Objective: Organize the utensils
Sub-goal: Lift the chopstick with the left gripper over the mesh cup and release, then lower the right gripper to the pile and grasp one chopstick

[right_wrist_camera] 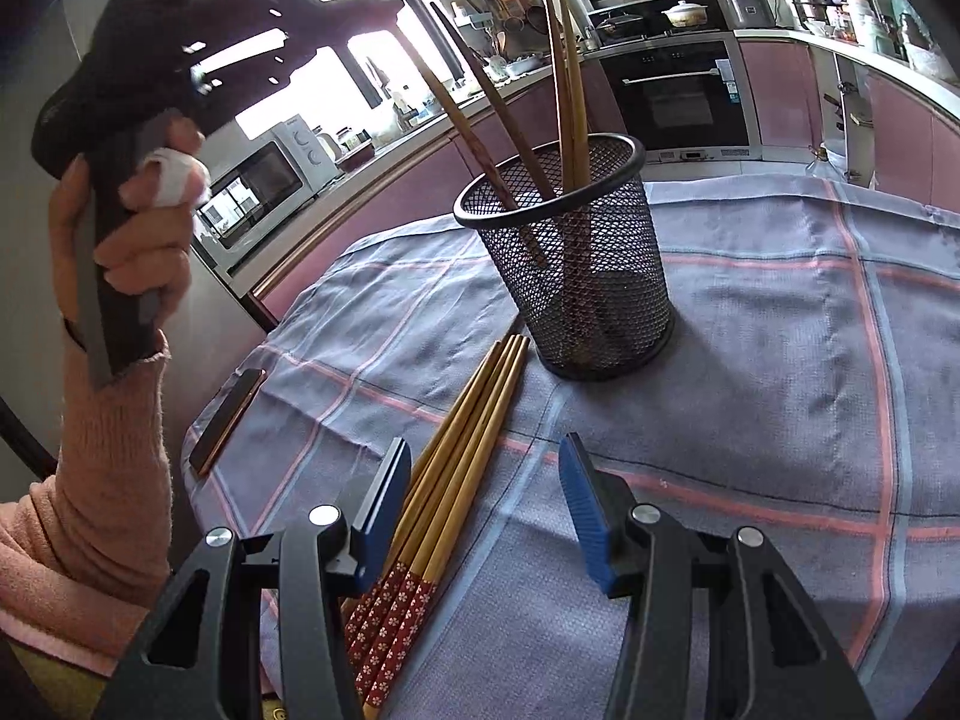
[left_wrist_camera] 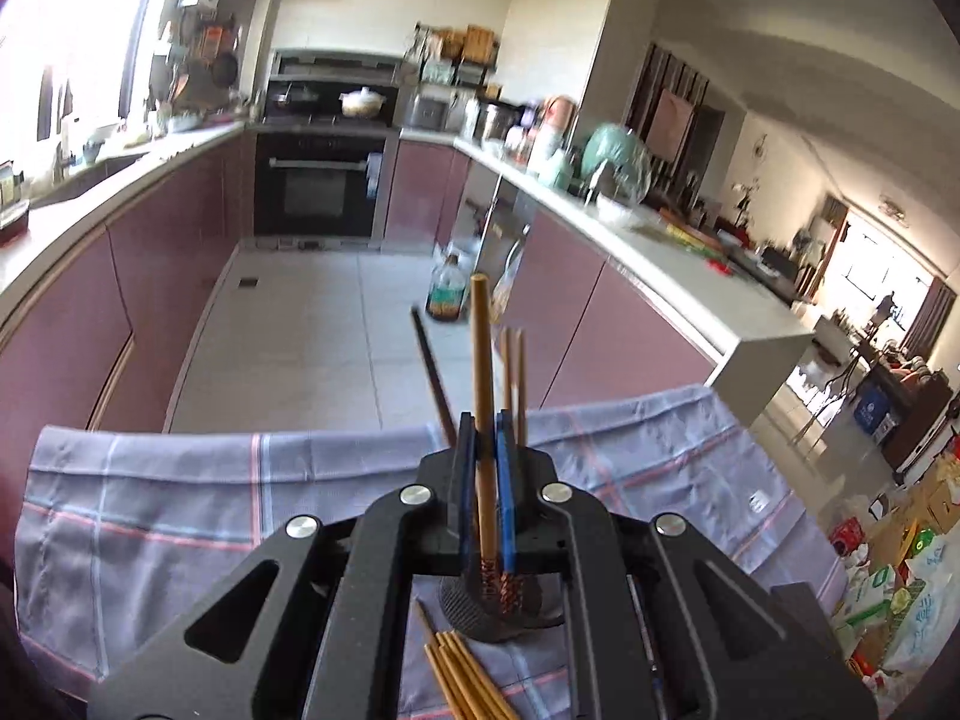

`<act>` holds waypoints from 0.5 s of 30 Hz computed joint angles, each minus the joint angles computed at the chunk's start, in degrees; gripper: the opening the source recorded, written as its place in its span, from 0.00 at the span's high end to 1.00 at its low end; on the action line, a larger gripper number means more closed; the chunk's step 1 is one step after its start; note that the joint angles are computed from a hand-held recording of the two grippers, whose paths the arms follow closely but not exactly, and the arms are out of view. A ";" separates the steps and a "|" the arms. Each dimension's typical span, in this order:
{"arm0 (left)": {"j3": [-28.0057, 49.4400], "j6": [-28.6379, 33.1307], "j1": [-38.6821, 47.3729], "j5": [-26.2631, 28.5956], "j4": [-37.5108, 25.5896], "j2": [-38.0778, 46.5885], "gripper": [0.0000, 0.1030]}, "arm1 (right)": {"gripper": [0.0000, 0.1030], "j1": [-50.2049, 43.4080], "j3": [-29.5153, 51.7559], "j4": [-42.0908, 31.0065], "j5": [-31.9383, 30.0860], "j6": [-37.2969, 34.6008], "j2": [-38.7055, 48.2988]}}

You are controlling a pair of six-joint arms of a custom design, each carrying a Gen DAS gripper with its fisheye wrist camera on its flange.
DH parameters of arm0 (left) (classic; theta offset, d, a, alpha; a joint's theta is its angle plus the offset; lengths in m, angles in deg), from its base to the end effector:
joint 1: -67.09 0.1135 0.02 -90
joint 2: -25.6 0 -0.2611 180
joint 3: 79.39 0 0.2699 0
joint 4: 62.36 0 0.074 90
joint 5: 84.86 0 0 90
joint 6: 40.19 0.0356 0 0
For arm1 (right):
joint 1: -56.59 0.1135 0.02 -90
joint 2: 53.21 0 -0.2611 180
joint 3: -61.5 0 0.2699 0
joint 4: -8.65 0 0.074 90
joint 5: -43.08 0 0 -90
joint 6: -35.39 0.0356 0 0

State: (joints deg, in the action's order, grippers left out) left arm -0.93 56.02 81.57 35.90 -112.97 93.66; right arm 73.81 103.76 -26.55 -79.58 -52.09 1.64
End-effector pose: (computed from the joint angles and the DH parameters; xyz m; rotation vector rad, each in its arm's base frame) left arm 0.2638 0.0493 0.3369 0.1198 2.1842 -0.4063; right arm 0.1882 0.0784 0.1911 -0.5719 2.3279 0.8451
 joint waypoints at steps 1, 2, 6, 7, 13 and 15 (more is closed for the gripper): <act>-0.10 0.23 -0.46 -0.45 0.11 1.11 0.93 | 0.52 0.07 0.12 -0.09 -0.03 -0.11 0.16; -0.03 0.28 -0.91 -1.37 0.06 2.41 0.93 | 0.52 0.25 0.28 -0.11 0.04 -0.16 0.41; -1.40 1.37 -0.94 -4.31 1.69 5.42 0.78 | 0.52 1.74 0.89 0.63 1.09 0.38 1.89; -1.93 1.13 -1.52 -5.97 2.45 5.45 0.61 | 0.52 2.13 1.10 0.73 1.49 0.48 2.31; -8.33 2.94 2.37 -4.63 6.73 2.02 0.54 | 0.52 3.88 2.16 0.86 3.86 0.69 4.25; -9.61 4.21 4.31 -3.98 6.81 0.91 0.52 | 0.52 4.47 2.55 0.96 4.72 0.73 5.26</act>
State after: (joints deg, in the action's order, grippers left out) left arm -10.55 60.24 85.88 31.92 -106.17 94.57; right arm 78.28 106.31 -25.59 -74.86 -51.36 6.90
